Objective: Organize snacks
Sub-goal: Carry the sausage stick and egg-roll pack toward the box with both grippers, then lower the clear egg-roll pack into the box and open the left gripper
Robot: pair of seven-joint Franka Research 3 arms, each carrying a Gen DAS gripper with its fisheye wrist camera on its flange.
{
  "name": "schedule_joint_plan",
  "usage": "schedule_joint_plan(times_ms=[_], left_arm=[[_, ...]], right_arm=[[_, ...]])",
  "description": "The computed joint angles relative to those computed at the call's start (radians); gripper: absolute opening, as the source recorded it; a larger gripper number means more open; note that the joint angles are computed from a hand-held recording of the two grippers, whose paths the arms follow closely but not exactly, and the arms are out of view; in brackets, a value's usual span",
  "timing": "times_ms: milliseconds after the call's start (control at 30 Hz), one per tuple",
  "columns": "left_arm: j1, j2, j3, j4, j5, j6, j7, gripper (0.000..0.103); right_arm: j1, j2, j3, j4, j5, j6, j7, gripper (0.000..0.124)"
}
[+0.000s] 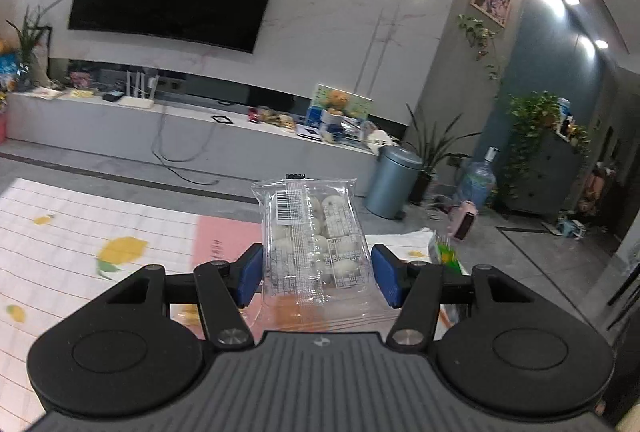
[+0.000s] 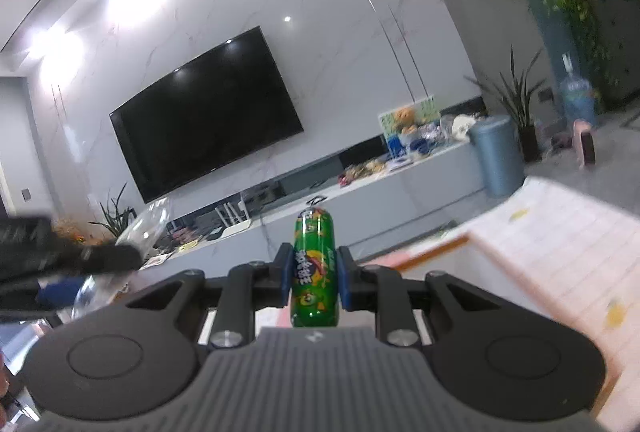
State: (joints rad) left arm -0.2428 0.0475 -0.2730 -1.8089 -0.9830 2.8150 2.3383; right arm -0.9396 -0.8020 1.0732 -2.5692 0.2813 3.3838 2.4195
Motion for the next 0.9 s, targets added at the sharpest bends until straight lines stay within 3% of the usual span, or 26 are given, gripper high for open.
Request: schedule_joint_plan(times_ms=[133, 267, 467, 633, 767, 900], left_arm=[[-0.018, 0.059, -0.026, 0.047, 0.075, -0.004, -0.045, 0.066], [-0.061, 0.168, -0.031, 0.120, 0.353, -0.017, -0.267, 0.067], [-0.159, 0.369, 0.014, 0.309, 0.709, -0.117, -0.515, 0.067], [-0.251, 0.531, 0.094, 0.517, 0.960, -0.248, -0.718, 0.067], [-0.283, 0.586, 0.106, 0.578, 1.093, -0.280, -0.787, 0.067], [-0.298, 0.640, 0.109, 0.644, 1.191, -0.311, -0.869, 0.067]], right_arm=[[-0.001, 0.087, -0.090, -0.003, -0.025, 0.036, -0.096, 0.020], [0.070, 0.238, -0.218, -0.003, -0.065, 0.092, -0.214, 0.020], [0.180, 0.345, -0.354, -0.048, 0.017, 0.116, -0.226, 0.020], [0.127, 0.345, -0.304, -0.043, 0.108, 0.076, -0.286, 0.020], [0.195, 0.348, -0.367, -0.057, 0.146, 0.086, -0.326, 0.020], [0.182, 0.363, -0.335, -0.037, 0.197, 0.091, -0.379, 0.020]])
